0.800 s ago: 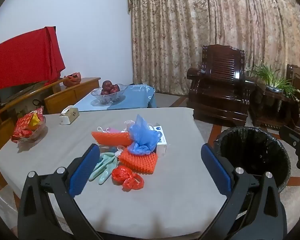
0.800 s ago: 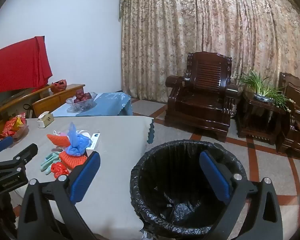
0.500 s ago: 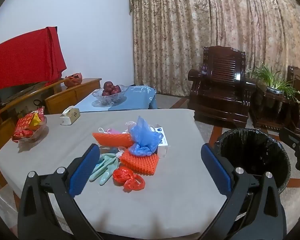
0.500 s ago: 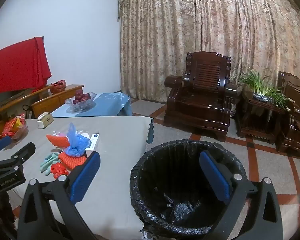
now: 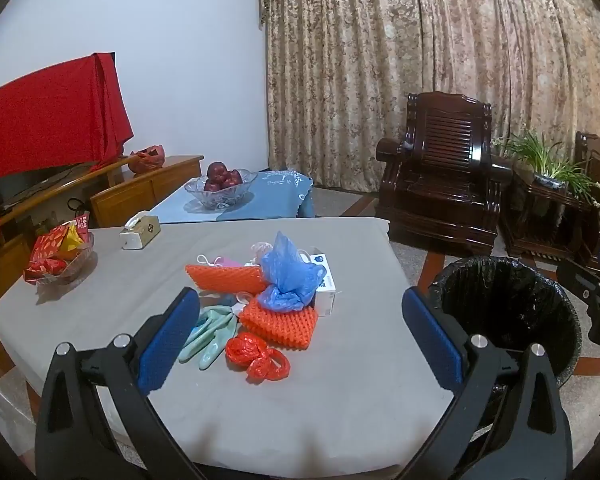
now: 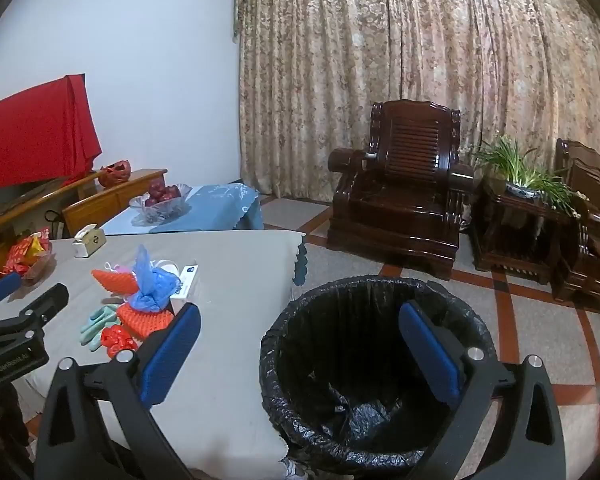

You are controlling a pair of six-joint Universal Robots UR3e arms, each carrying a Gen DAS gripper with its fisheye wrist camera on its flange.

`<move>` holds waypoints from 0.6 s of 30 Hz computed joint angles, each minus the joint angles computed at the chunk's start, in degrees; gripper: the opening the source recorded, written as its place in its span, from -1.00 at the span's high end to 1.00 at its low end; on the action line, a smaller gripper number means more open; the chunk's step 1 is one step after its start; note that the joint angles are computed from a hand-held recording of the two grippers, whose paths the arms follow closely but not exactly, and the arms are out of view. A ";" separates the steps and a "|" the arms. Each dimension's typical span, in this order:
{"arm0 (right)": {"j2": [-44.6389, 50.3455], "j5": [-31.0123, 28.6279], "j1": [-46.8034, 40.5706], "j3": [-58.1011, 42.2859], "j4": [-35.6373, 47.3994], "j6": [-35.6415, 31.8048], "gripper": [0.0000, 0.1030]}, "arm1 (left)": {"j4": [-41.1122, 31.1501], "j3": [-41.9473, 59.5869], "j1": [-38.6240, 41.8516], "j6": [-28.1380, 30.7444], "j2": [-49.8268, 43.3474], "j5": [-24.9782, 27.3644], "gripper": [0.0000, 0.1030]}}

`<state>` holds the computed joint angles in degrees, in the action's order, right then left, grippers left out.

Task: Collect trash

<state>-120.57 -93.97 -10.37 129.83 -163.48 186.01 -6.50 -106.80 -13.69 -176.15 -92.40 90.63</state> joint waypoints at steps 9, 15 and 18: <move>-0.27 0.04 -0.03 0.72 -0.46 0.09 -0.88 | 0.04 -0.21 0.16 0.07 0.19 -0.07 -0.90; -1.26 0.25 -0.43 0.90 0.30 -0.06 -0.88 | 0.10 -0.26 0.09 0.13 0.16 -0.05 -0.90; -0.05 -0.04 0.08 0.71 -0.68 0.20 -0.88 | 0.16 -0.28 0.12 0.02 0.08 -0.09 -0.90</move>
<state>-120.62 -94.01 -10.30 130.55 -164.16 186.21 -6.34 -107.08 -13.57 -176.13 -92.32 90.54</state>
